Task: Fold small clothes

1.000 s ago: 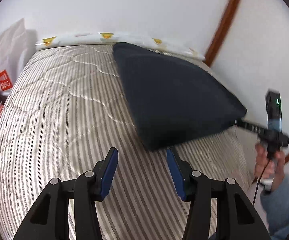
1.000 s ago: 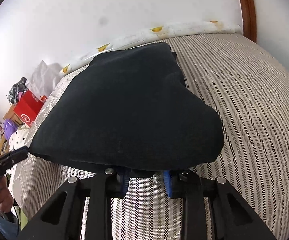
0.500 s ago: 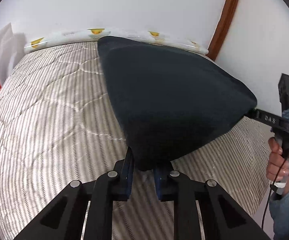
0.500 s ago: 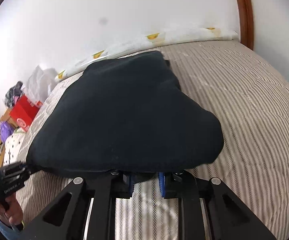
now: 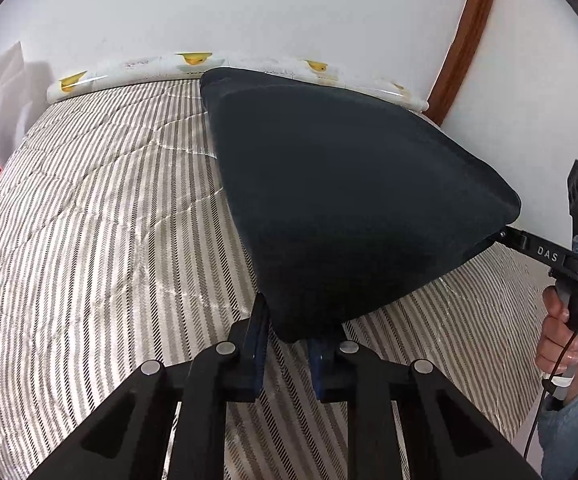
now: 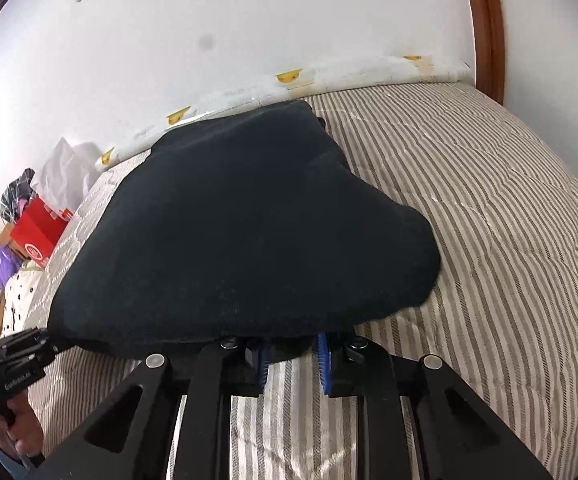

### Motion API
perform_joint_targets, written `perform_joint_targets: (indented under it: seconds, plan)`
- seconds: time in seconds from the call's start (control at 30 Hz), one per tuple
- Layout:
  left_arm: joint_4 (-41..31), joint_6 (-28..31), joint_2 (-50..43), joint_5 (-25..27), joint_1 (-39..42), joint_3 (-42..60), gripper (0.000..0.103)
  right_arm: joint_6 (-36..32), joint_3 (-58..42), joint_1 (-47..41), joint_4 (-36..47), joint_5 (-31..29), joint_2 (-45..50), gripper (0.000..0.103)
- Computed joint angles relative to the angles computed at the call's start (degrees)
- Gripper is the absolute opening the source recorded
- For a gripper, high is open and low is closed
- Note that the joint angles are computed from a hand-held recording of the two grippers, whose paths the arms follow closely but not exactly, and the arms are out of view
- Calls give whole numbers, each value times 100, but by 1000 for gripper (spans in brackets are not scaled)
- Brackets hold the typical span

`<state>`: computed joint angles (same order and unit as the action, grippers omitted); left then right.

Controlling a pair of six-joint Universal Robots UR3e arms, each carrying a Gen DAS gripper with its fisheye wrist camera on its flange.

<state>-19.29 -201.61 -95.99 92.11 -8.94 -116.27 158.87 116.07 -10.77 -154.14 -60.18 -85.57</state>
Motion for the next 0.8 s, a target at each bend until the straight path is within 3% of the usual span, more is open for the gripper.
perform_joint_targets:
  seconds: [0.23,0.4,0.6,0.7,0.8]
  plan:
    - [-353,180,478,-41,-69,-184,17,-635,453,-441,441,-328,-970,20]
    - [-287,193,1000,-98,-36,-374,18,-572,395,-1016,717,200,-1554,20]
    - [-591,306,615,214,-115,482,25,50,-33,-506,9,72,-850,20]
    - [-1053,283,242,296,-37,948,25,146,-277,-108,-46,-482,-320,20]
    - [-996,328,229,47,103,716,28,24,-214,3,44,-802,-184,20]
